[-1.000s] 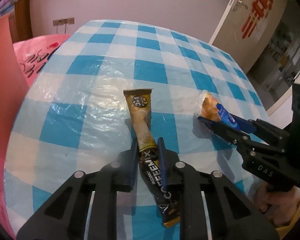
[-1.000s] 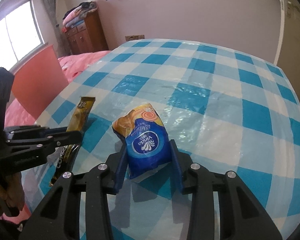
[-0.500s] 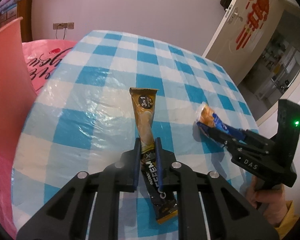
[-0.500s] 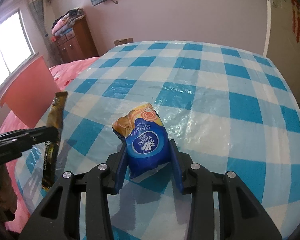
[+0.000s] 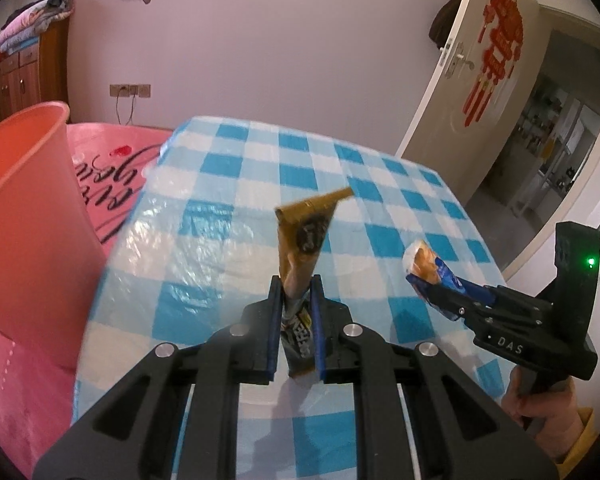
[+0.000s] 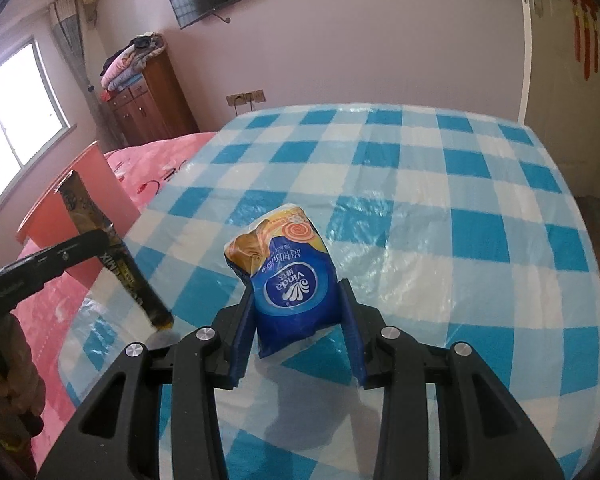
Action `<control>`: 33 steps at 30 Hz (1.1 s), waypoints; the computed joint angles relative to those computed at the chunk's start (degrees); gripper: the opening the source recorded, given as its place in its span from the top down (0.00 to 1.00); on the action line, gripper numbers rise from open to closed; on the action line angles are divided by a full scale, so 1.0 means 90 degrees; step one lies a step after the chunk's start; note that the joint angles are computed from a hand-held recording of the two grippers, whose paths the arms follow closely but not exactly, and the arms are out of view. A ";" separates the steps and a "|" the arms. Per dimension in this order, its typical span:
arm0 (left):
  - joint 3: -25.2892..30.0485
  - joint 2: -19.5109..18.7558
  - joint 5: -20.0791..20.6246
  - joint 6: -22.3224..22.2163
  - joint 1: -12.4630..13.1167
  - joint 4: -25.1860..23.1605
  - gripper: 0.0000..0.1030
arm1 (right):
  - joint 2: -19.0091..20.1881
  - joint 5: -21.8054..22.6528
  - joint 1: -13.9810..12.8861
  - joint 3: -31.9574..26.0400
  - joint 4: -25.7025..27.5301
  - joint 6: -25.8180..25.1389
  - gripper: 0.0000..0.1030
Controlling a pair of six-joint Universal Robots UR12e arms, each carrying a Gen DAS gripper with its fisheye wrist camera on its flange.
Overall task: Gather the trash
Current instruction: 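Lift the coffee stick and tissue pack and carry both over the bucket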
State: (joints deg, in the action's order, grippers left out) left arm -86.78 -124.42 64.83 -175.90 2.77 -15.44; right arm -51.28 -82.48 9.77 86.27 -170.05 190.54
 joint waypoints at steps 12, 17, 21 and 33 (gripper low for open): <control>-0.0008 0.0055 -0.0284 -0.0205 0.0157 0.0454 0.85 | -0.0062 0.0037 0.0111 -0.0159 0.0015 -0.0049 0.61; -0.0036 0.0083 -0.0429 -0.0240 0.0204 0.0526 0.85 | -0.0067 0.0012 0.0130 -0.0203 0.0019 -0.0032 0.61; -0.0042 0.0082 -0.0503 -0.0273 0.0235 0.0513 0.85 | -0.0065 0.0014 0.0126 -0.0219 0.0013 0.0004 0.61; -0.0040 0.0155 -0.0520 -0.0490 0.0329 0.0920 0.85 | -0.0012 0.0240 0.0106 -0.0373 0.0018 0.0128 0.61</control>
